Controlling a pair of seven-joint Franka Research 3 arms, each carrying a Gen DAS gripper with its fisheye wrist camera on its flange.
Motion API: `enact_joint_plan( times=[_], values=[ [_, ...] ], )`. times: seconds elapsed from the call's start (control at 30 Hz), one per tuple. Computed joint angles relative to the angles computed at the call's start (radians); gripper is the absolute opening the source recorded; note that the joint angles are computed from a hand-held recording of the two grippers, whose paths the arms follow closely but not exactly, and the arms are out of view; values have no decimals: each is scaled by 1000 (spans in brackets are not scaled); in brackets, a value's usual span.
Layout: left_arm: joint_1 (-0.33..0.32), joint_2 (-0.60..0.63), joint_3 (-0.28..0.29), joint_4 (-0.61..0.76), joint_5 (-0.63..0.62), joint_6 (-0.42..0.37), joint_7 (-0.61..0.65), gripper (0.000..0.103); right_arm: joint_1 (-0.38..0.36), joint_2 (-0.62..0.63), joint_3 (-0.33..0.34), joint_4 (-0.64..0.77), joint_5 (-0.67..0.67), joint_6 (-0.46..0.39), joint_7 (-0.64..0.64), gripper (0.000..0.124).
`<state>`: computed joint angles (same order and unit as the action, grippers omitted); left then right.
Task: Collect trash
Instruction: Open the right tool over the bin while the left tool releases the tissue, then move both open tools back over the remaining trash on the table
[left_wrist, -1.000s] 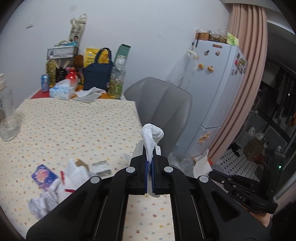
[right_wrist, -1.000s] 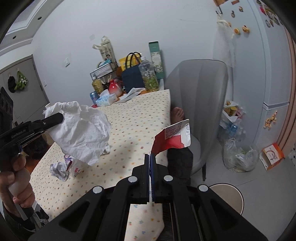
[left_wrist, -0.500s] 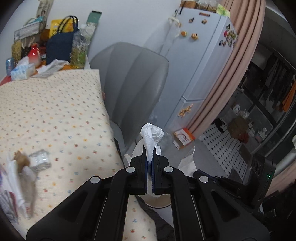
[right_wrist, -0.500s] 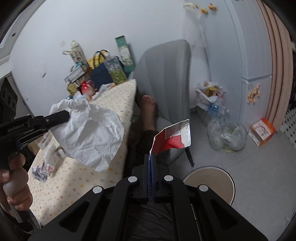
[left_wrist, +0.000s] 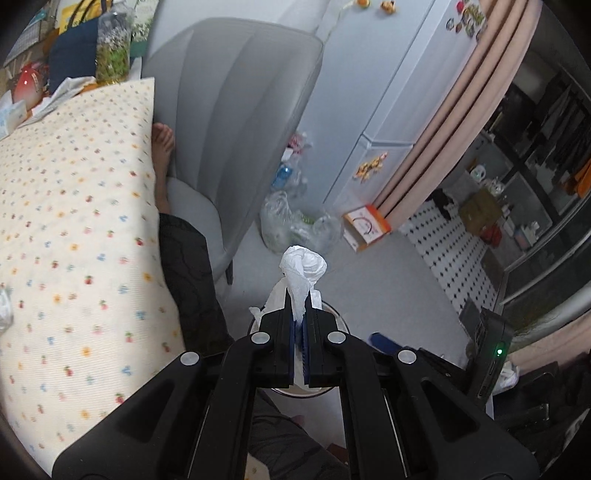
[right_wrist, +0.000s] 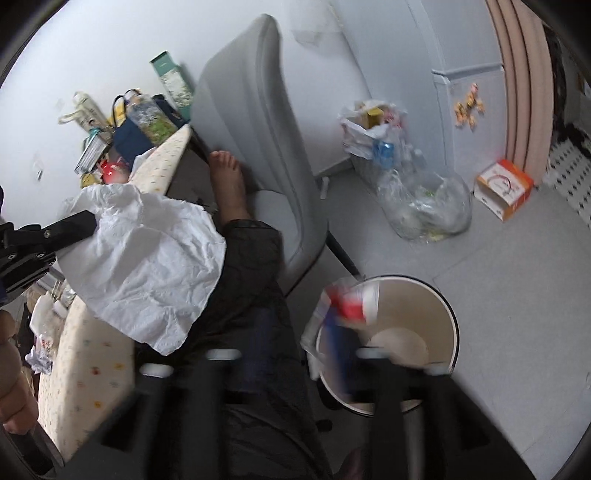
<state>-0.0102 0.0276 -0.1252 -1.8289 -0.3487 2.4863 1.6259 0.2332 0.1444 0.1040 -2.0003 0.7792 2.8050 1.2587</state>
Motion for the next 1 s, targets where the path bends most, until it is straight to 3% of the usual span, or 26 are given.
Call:
enact_joint_plan(
  times=[0.2,0.27,0.37,0.43,0.47,0.5,0.57,0.63,0.8,1.0],
  values=[
    [-8,73,-22,70,37,-50,-22,4,2,-17,-31,-49,-82,43,93,55],
    [-9,103,-33,103,30,-74,-12,4,4,-43,-46,-83,-134,78,160,72],
    [-10,143,-53,151,16,-118,13,6,0,-78,-65,-132,-224,132,265,85],
    [-12,163,-62,175,20,-141,20,31,-12,-97,-69,-149,-242,139,288,85],
    [-13,162,-64,172,24,-135,16,67,-16,-104,-72,-158,-255,145,303,86],
    [-14,150,-66,152,23,-109,16,83,-20,-110,-74,-166,-272,151,317,87],
    [-15,116,-64,105,28,-57,18,83,-25,-120,-73,-176,-287,164,316,90],
    [-11,99,-55,92,34,-68,10,83,-24,-132,-70,-190,-302,185,315,95],
    [3,20,-21,13,43,-14,-37,91,-11,-135,-59,-184,-368,211,362,95],
    [18,-87,29,-89,-6,50,-33,93,10,-137,-51,-153,-476,200,434,95]
  ],
)
